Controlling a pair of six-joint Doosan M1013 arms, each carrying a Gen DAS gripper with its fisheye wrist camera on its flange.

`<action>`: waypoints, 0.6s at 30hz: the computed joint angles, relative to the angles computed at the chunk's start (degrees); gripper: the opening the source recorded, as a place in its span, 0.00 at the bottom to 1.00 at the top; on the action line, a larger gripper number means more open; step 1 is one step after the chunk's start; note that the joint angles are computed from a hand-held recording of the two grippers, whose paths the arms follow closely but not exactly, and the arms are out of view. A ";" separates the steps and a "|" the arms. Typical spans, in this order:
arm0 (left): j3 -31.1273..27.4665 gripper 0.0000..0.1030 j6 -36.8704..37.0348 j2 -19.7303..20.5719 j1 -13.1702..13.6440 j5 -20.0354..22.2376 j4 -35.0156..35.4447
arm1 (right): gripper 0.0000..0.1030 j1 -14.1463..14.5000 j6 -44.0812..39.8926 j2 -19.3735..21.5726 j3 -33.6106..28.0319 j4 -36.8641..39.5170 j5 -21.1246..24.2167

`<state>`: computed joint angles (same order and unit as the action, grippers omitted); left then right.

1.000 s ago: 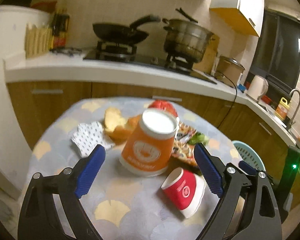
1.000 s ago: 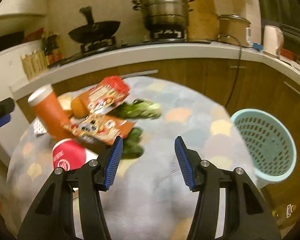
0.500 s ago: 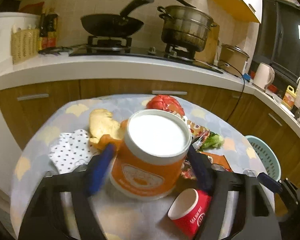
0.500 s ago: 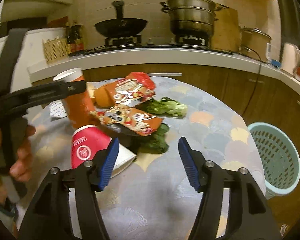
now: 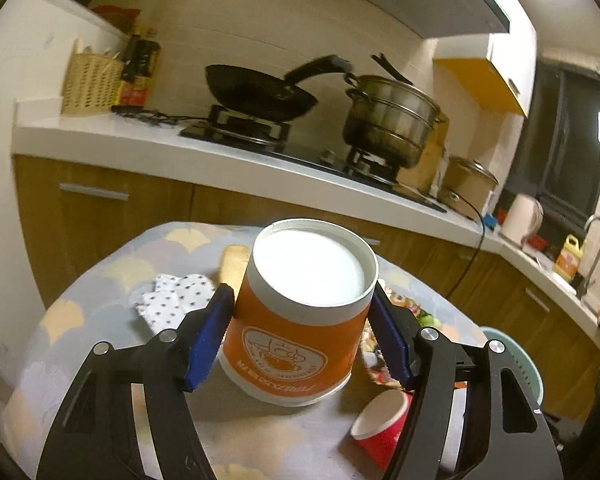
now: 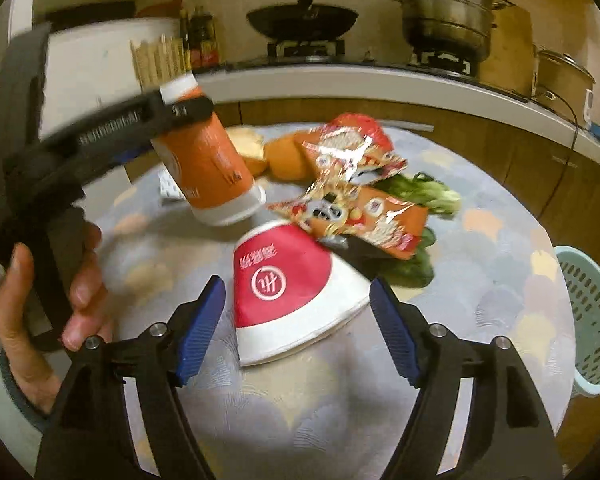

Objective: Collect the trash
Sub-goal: 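Grasp the orange paper cup with the left tool while the right tool grasps the red cup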

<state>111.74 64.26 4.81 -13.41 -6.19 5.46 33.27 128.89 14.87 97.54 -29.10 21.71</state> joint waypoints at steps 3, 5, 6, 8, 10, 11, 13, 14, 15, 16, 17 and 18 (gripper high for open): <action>0.45 0.63 -4.13 -0.17 0.83 -1.01 2.18 | 0.69 0.91 2.48 1.59 -1.76 -3.52 4.51; 0.62 0.64 -5.53 -0.23 1.12 -1.45 2.89 | 0.69 1.08 1.77 2.49 -2.93 -3.00 6.67; 0.48 0.64 -8.19 -0.14 1.28 -1.53 5.40 | 0.69 1.22 2.30 2.79 -3.30 -3.62 7.47; 0.52 0.64 -13.17 -0.13 1.54 -1.96 10.11 | 0.71 1.49 2.77 3.34 -3.99 -4.45 9.01; 0.50 0.64 -18.54 -0.08 1.84 -2.40 15.16 | 0.74 1.85 3.16 4.05 -4.81 -5.62 10.73; 0.57 0.64 -19.83 -0.07 1.98 -2.68 16.31 | 0.74 1.86 3.32 4.32 -5.11 -6.15 11.26; 0.70 0.64 -23.88 -0.07 2.31 -3.32 20.02 | 0.74 2.00 5.02 4.56 -5.30 -7.56 11.65; 0.67 0.64 -27.10 -0.03 2.49 -3.43 23.18 | 0.74 2.02 5.53 4.67 -5.42 -7.92 11.99; 0.58 0.64 -30.87 0.07 2.66 -3.66 26.96 | 0.73 2.09 7.07 4.68 -5.39 -9.34 12.17; 0.58 0.64 -32.18 0.09 2.74 -3.82 28.24 | 0.66 2.11 7.76 4.57 -5.20 -9.93 11.83; 0.62 0.64 -32.35 0.08 2.77 -3.96 28.51 | 0.58 2.12 7.90 4.25 -4.74 -10.07 10.72; 0.60 0.64 -32.16 0.06 2.76 -3.89 28.48 | 0.52 2.27 9.84 4.03 -4.40 -12.43 10.27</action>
<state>112.33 32.10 4.87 -10.65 -10.08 33.94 35.55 138.74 18.90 93.13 -41.53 31.98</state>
